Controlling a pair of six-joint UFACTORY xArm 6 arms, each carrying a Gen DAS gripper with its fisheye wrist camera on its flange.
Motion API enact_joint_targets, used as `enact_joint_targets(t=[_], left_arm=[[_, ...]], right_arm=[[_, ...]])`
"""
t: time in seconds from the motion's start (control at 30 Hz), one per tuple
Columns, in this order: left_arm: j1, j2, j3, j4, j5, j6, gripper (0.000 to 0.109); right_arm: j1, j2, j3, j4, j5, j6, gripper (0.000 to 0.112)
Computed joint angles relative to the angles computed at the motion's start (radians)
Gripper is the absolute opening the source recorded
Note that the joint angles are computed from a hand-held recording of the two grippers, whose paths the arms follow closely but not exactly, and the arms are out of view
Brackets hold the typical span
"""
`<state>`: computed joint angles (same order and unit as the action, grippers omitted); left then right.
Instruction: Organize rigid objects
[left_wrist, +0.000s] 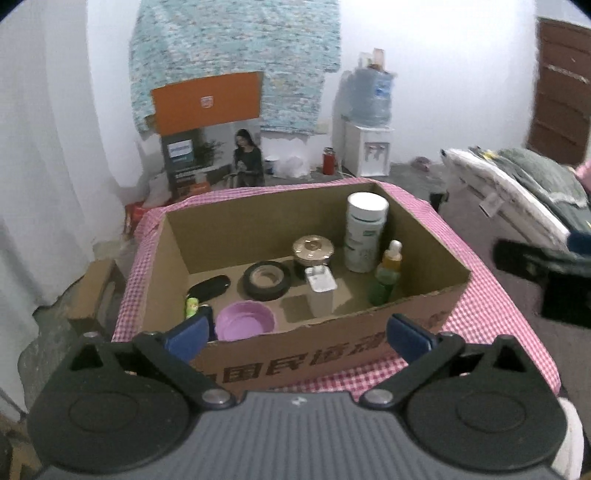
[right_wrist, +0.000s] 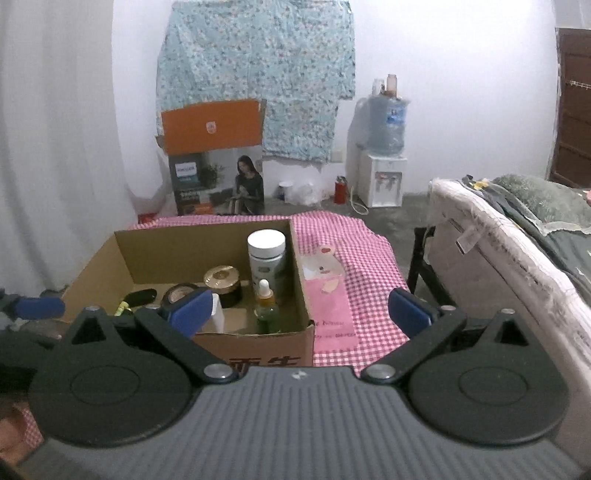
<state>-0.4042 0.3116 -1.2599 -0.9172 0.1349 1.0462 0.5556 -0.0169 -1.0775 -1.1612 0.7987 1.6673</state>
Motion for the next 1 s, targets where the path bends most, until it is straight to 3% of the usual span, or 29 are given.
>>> enact_joint_targets(t=[0.13,0.4,0.7,1.0], left_arm=[[0.018,0.010,-0.005,0.016,-0.005,-0.062,0.103],[0.040,0.017,0.016,0.254,-0.045,-0.296,0.103],[0.050,0.033,0.014,0.419,-0.052,-0.454,0.103],[0.047,0.034,0.016,0.467,-0.060,-0.501,0.103]], right_arm=[[-0.027,-0.033,0.062,-0.013,-0.105,0.039,0.102],[-0.065,0.059,0.009,0.119,-0.217,-0.069,0.102],[-0.077,0.146,-0.058,0.202,-0.243,-0.132,0.102],[-0.089,0.147,-0.057,0.207,-0.242,-0.139,0.102]])
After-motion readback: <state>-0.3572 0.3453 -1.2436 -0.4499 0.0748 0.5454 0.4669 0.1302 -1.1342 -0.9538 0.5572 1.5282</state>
